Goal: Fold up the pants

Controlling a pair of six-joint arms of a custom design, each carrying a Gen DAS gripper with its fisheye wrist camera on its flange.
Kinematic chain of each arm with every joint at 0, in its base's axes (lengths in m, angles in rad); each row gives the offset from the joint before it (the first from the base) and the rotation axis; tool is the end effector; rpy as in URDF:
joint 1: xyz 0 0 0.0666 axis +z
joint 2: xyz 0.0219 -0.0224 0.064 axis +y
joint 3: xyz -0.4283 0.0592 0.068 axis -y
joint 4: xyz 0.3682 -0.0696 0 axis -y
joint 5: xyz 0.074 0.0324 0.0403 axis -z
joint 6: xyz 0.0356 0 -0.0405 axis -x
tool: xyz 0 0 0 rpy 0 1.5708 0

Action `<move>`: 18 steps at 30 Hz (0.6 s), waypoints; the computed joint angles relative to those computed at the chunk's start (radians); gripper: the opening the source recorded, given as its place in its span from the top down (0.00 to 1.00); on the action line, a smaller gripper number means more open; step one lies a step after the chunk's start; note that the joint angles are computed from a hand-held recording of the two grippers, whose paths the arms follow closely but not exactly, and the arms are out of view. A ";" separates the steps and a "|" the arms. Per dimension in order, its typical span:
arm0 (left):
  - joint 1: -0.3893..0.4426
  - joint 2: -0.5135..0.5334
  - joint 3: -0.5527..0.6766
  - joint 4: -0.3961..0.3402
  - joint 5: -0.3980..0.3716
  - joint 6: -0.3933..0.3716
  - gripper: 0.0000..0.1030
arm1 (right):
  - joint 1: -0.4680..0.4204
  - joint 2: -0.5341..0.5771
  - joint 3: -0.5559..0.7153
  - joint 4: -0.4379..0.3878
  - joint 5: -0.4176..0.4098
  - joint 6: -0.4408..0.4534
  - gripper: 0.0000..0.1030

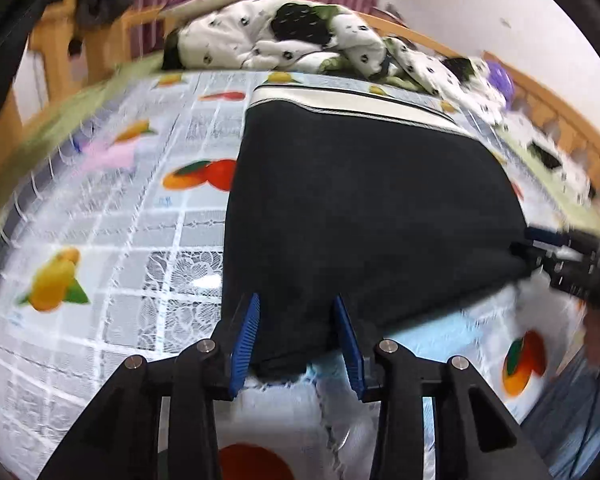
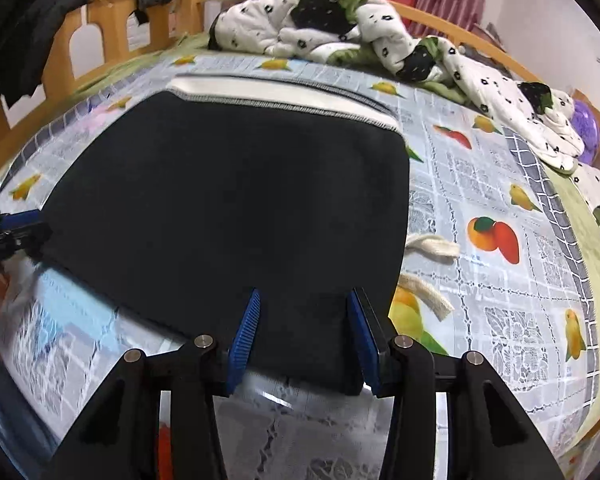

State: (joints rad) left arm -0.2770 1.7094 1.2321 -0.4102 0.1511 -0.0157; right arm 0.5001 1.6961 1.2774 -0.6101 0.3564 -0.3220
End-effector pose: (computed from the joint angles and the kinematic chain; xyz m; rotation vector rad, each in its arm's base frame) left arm 0.5219 -0.1544 0.2914 0.4254 2.4309 -0.2994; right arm 0.4752 0.2450 0.3053 -0.0979 2.5062 -0.1355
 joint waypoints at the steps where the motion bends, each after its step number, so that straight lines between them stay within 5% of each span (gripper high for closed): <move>1: 0.004 -0.008 0.004 -0.011 0.011 0.005 0.64 | -0.005 -0.009 -0.010 0.003 -0.018 -0.004 0.57; 4: 0.035 -0.028 0.004 -0.011 0.076 0.073 0.62 | -0.029 -0.043 -0.026 0.015 -0.072 -0.017 0.57; 7: 0.052 -0.013 0.043 -0.032 0.098 0.127 0.58 | -0.047 -0.082 -0.040 0.074 -0.040 -0.048 0.55; 9: 0.051 0.015 0.102 -0.054 0.092 0.117 0.48 | -0.071 -0.079 -0.014 0.074 -0.044 -0.064 0.55; 13: 0.046 0.072 0.214 -0.088 0.079 0.106 0.39 | -0.123 -0.017 0.103 0.009 -0.085 -0.072 0.50; 18: 0.066 0.203 0.392 -0.159 0.250 0.117 0.39 | -0.189 0.102 0.256 -0.089 -0.191 -0.051 0.46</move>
State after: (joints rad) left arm -0.2114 1.9121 1.6242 -0.5689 0.4010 0.1015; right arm 0.3106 1.7978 1.5336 -0.6992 0.1655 -0.3734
